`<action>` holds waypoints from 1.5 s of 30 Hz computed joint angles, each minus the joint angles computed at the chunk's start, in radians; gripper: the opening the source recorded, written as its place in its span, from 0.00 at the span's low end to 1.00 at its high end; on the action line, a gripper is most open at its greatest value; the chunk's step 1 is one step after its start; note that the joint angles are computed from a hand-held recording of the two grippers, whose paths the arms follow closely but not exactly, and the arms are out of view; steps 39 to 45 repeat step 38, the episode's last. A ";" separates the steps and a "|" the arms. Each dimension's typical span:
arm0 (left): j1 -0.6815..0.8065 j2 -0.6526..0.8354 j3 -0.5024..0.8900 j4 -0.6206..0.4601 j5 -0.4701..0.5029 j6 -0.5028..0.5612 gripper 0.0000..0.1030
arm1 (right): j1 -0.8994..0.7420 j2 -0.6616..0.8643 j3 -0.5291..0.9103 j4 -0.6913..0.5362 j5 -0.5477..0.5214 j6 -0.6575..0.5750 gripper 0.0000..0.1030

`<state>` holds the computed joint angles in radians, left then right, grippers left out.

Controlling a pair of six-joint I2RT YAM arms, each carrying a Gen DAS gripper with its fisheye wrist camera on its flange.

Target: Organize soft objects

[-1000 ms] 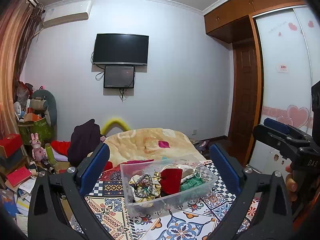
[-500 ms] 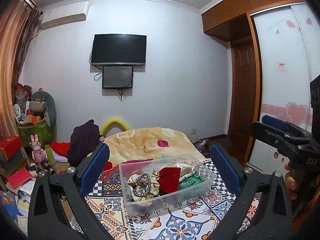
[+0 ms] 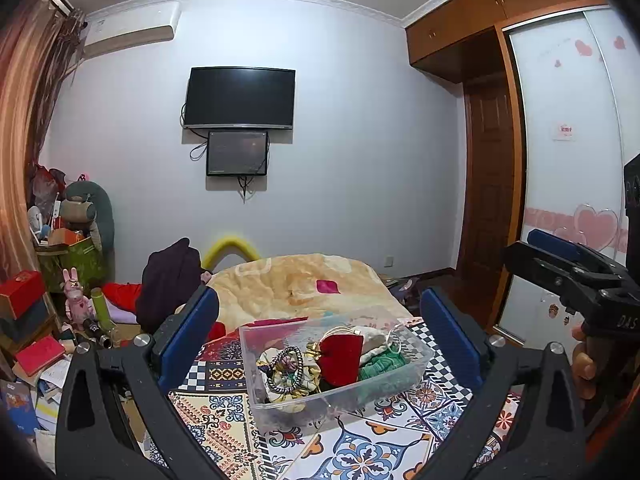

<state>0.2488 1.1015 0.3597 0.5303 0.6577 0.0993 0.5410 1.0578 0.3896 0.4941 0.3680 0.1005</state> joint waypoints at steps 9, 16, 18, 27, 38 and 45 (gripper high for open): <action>0.005 -0.011 -0.002 -0.002 0.007 0.006 0.99 | -0.005 -0.005 0.005 -0.011 -0.003 0.000 1.00; 0.012 -0.018 -0.004 -0.003 0.026 0.002 0.99 | -0.009 -0.006 0.004 -0.010 -0.006 -0.002 1.00; 0.015 -0.020 -0.002 -0.009 0.030 0.000 0.99 | -0.009 -0.009 0.005 -0.011 -0.007 -0.002 1.00; 0.006 -0.026 0.002 -0.032 0.021 0.005 0.99 | -0.013 -0.013 0.011 -0.024 -0.007 -0.005 1.00; 0.005 -0.001 0.020 -0.053 0.025 0.003 0.99 | -0.028 0.002 0.008 -0.020 -0.022 0.002 1.00; 0.005 -0.001 0.020 -0.053 0.025 0.003 0.99 | -0.028 0.002 0.008 -0.020 -0.022 0.002 1.00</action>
